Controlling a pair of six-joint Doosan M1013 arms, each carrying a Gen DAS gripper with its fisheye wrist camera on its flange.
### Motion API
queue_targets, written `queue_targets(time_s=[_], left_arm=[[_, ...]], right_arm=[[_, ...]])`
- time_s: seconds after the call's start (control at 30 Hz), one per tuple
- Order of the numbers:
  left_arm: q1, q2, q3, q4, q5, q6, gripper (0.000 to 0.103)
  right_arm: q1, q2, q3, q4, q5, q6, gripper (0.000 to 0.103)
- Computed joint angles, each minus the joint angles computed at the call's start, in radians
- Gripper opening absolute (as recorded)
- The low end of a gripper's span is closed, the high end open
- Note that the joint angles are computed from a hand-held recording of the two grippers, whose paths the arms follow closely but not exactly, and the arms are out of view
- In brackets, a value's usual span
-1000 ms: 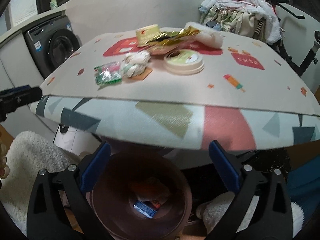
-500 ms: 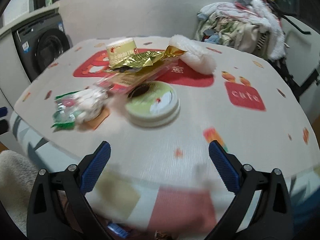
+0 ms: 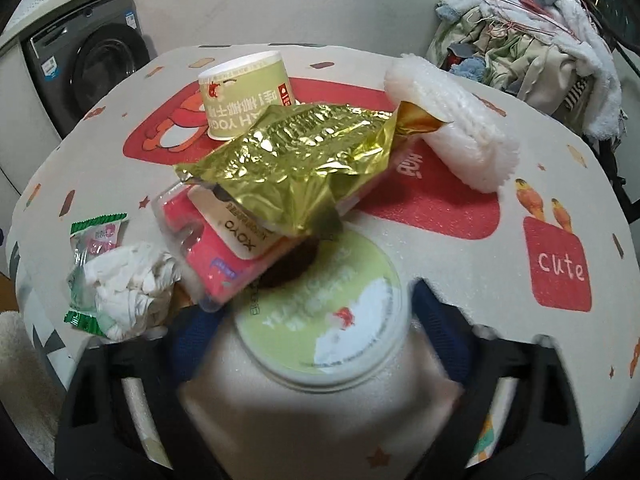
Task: Collect trash
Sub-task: 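Grasp the green-lidded yogurt tub with the right tool while the left grasps the paper cup, then drop the paper cup into the brown bin with the left tool while the right lifts the tub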
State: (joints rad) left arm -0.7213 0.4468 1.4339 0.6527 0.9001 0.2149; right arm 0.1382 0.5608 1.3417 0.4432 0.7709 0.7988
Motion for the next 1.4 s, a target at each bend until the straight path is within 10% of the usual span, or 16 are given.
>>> queue_targets(time_s=[0.7,1.07,1.17,1.23,1.4], left_arm=[[0.115,0.143,-0.246,-0.185,-0.144,0.308,0.093],[0.198,0.348,-0.561,-0.346,-0.022,0.454,0.093],[0.202,0.373,-0.597,-0.350,0.008,0.453,0.091],[0.201,0.383,-0.615,-0.355,0.036,0.475,0.072],[0.196,0.365,-0.585,-0.324,0.011,0.497,0.072]], right_arm=[[-0.121,-0.093,0.090,0.092,-0.116,-0.026,0.086],[-0.136,-0.108,0.093,0.159,-0.157,0.008,0.086],[-0.128,-0.118,0.099,0.150,-0.189,0.001,0.086],[-0.124,-0.124,0.104,0.154,-0.205,-0.011,0.086],[-0.118,-0.130,0.105,0.173,-0.212,-0.037,0.086]])
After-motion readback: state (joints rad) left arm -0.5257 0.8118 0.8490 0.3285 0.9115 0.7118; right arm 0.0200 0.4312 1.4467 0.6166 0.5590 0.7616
